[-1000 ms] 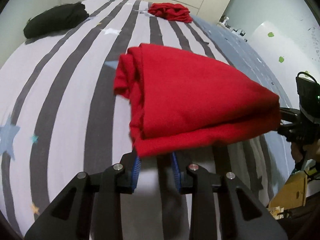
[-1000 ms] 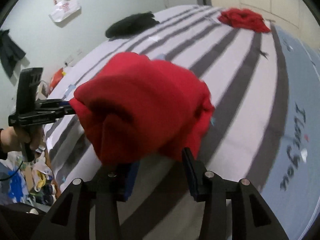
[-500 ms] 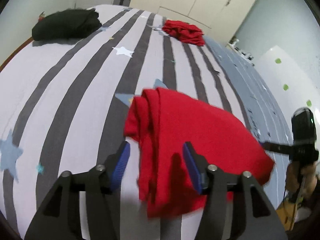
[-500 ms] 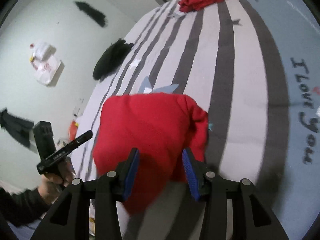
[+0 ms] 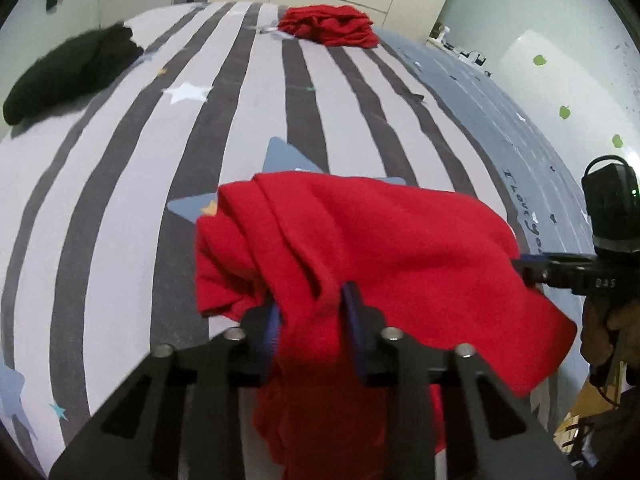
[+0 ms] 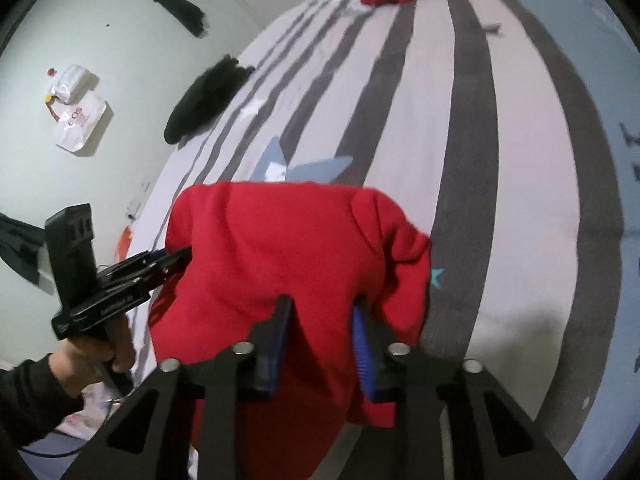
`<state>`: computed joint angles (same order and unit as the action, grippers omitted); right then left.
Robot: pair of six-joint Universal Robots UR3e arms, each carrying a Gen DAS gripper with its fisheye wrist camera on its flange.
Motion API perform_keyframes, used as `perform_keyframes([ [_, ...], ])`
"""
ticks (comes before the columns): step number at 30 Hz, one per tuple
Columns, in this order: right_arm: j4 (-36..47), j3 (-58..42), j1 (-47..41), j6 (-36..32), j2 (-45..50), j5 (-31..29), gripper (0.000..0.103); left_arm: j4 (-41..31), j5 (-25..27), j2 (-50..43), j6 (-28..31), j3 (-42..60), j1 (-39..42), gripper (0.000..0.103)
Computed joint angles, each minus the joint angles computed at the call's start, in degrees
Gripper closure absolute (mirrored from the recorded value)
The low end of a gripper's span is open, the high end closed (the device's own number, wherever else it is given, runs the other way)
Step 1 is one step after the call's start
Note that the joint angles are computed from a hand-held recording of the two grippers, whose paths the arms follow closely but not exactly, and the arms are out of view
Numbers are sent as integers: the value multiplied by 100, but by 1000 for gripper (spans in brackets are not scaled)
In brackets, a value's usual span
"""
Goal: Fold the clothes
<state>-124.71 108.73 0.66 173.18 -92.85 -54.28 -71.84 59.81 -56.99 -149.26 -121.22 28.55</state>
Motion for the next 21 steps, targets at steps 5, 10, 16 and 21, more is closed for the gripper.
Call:
perform_keyframes([
  [5,-1024,26,140,342,-289,-411,87,160,-224,161,-205,207,48,97],
  [10,-1784,-403,333,453,281,-697,88,1140,311,-381,-792,120,-517,96],
  [16,-1420,405,154,-332,-90,-728,88,1355,711,-202,-881,-453,-771,95],
  [21,-915,852,-101,-849,-684,-657,82,613,556,58,-935,-175,-542,94],
])
